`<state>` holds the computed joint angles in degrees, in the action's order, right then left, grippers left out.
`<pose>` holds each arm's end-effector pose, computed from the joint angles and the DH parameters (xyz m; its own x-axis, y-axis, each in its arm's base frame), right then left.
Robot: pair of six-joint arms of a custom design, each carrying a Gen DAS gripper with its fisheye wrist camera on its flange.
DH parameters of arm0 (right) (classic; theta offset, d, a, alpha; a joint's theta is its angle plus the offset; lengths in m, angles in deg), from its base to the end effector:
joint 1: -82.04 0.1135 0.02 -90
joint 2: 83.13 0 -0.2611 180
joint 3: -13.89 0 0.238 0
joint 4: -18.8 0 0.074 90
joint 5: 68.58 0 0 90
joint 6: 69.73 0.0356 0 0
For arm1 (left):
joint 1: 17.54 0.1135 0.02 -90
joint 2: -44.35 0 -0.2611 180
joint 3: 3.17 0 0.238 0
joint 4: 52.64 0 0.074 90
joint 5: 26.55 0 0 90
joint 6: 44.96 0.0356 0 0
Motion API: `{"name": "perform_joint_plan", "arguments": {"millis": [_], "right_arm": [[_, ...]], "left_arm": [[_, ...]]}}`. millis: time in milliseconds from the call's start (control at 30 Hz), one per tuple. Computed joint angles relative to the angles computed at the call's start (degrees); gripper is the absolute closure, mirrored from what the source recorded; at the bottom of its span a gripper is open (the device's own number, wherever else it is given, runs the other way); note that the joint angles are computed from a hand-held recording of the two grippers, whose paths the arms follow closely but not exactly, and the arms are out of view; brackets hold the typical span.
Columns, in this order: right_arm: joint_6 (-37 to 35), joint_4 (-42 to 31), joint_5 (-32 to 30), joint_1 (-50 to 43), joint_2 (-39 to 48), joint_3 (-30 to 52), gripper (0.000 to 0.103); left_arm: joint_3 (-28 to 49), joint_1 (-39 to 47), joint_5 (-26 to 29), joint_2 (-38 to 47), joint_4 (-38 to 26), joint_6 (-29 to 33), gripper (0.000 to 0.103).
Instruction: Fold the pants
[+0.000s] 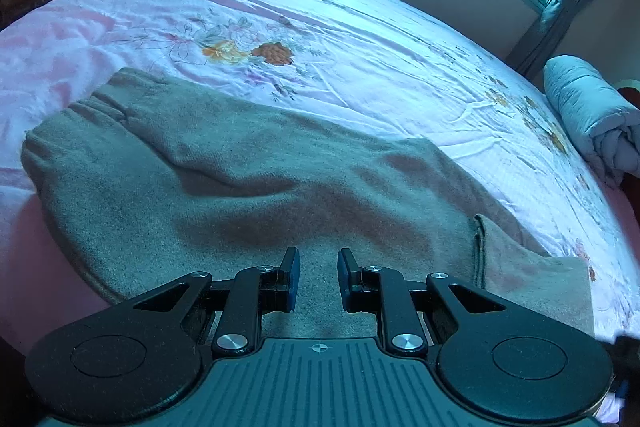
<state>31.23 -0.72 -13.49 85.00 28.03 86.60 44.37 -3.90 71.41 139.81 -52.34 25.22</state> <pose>0.3538 0.0387 0.1215 -0.8969 0.1097 -0.4284 -0.1782 0.7970 0.5772 0.2713 0.0608 0.1161 -0.6269 -0.4977 -0.5994 -0.3778 0.8671 -0.3248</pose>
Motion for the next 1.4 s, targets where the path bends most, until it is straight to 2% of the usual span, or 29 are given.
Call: {"name": "perform_joint_plan", "arguments": {"millis": [133,233,300,367,500,533,567,600,733,833,933,1033,1133,1200,1300,1400], "right_arm": [[4.0,-2.3,-6.5,-2.5,1.3,-1.2,0.059],[10.7,-1.1,-9.9,-2.5,4.3,-0.1,0.059],[15.5,3.9,-8.6,-1.9,4.5,-1.4,0.059],[20.4,6.0,-6.3,-1.1,5.5,-0.7,0.058],[31.5,10.2,-5.6,-0.3,8.5,-0.2,0.053],[35.2,12.8,-5.6,-0.1,9.0,-0.9,0.062],[37.8,15.9,-4.1,0.2,8.7,-2.5,0.087],[38.5,18.3,-2.8,0.4,8.1,-4.1,0.093],[40.7,25.8,-1.7,1.3,5.7,-8.1,0.095],[36.6,34.4,-0.6,2.2,0.6,-12.0,0.095],[36.2,37.4,-1.1,3.0,0.5,-12.6,0.095],[37.2,34.8,0.0,4.2,5.6,-11.6,0.095],[41.3,34.4,-0.2,4.3,9.9,-11.4,0.093],[41.0,35.0,0.2,4.7,10.1,-11.3,0.087],[39.5,26.0,-2.7,3.8,8.0,-8.5,0.08],[30.6,11.2,-6.1,3.1,4.2,-3.5,0.077]], "left_arm": [[-0.3,-1.3,-0.8,-1.4,-0.7,0.2,0.084],[-0.6,-1.9,-1.3,-2.7,-1.2,0.3,0.084],[-0.9,-2.0,-1.4,-3.2,-1.2,0.1,0.084],[-1.1,-2.1,-1.4,-3.6,-1.1,0.2,0.084],[-1.4,-2.4,-1.4,-4.0,-1.3,0.2,0.084],[-1.5,-2.4,-1.4,-4.1,-1.3,0.2,0.084],[-1.6,-2.3,-1.4,-4.2,-1.2,0.2,0.084],[-1.7,-2.2,-1.3,-4.2,-1.1,0.2,0.084],[-1.6,-1.4,-1.0,-3.5,-1.0,0.3,0.084],[-1.7,-1.0,-1.1,-3.4,-0.7,0.3,0.084],[-1.3,-0.9,-1.1,-2.9,-0.7,-0.1,0.084],[-1.4,-1.2,-1.5,-3.3,-0.9,0.1,0.084],[-1.2,-1.5,-1.8,-3.2,-1.4,0.2,0.084],[-0.9,-1.5,-1.8,-2.8,-1.7,0.0,0.084],[-0.6,-0.4,-0.8,-2.8,-2.3,-0.7,0.084],[-1.7,1.3,-2.1,-4.2,-2.0,-1.3,0.084]]}}
